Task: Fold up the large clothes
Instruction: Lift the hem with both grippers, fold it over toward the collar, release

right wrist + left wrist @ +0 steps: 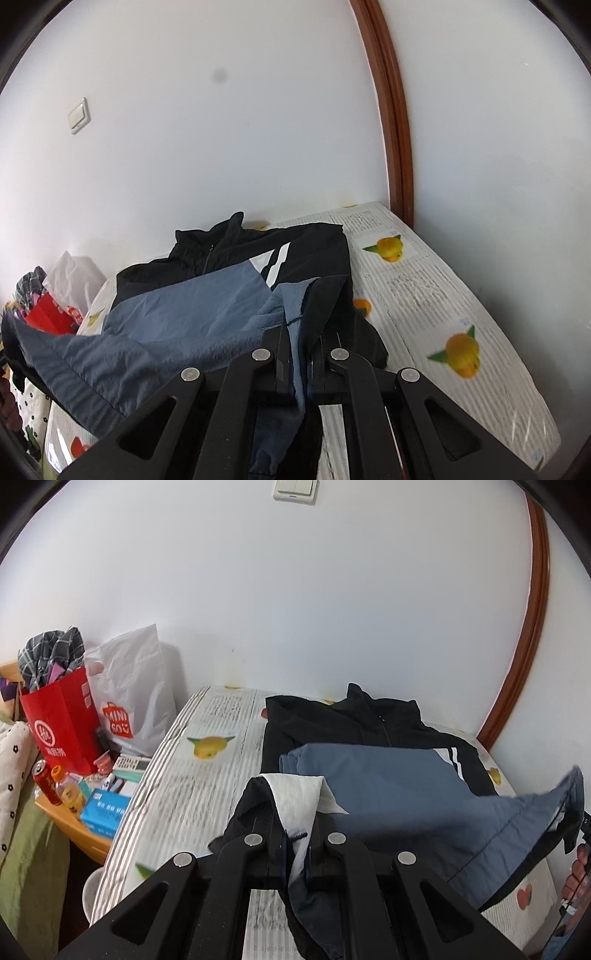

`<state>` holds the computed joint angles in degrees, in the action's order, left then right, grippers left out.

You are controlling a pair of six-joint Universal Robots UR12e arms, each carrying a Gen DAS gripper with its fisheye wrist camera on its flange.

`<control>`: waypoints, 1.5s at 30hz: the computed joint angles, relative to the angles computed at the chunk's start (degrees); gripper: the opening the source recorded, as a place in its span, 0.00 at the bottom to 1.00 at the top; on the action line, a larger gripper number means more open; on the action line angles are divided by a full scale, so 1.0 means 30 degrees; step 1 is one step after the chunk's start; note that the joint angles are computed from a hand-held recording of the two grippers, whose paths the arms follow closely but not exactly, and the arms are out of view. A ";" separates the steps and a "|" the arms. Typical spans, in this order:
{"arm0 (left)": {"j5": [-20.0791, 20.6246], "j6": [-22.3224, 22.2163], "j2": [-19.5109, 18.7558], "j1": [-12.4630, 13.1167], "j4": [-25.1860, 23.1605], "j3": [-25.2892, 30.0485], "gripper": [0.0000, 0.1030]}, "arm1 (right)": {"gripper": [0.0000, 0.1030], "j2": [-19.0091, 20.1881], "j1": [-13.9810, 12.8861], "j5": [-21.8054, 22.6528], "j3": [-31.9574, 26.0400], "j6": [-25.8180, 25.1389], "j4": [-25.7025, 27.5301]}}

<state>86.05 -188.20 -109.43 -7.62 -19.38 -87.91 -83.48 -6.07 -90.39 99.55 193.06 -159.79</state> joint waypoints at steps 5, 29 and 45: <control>0.0119 -0.0116 -0.0972 -0.0080 -0.0929 0.1358 0.06 | 0.04 0.1133 0.0047 -0.0084 -0.1243 -0.0060 0.0537; 0.0559 0.0203 -0.4142 -0.0341 -0.5016 0.5284 0.14 | 0.21 0.4554 0.0258 -0.0956 -0.4599 -0.0685 0.4205; -0.0631 0.0679 -0.1931 0.0478 -0.2590 0.2080 0.58 | 0.55 0.2151 -0.0004 -0.1507 -0.1904 -0.1919 0.2957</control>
<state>84.16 -186.17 -115.23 -6.18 -27.15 -81.67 -77.03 -6.08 -94.92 93.84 187.31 -150.92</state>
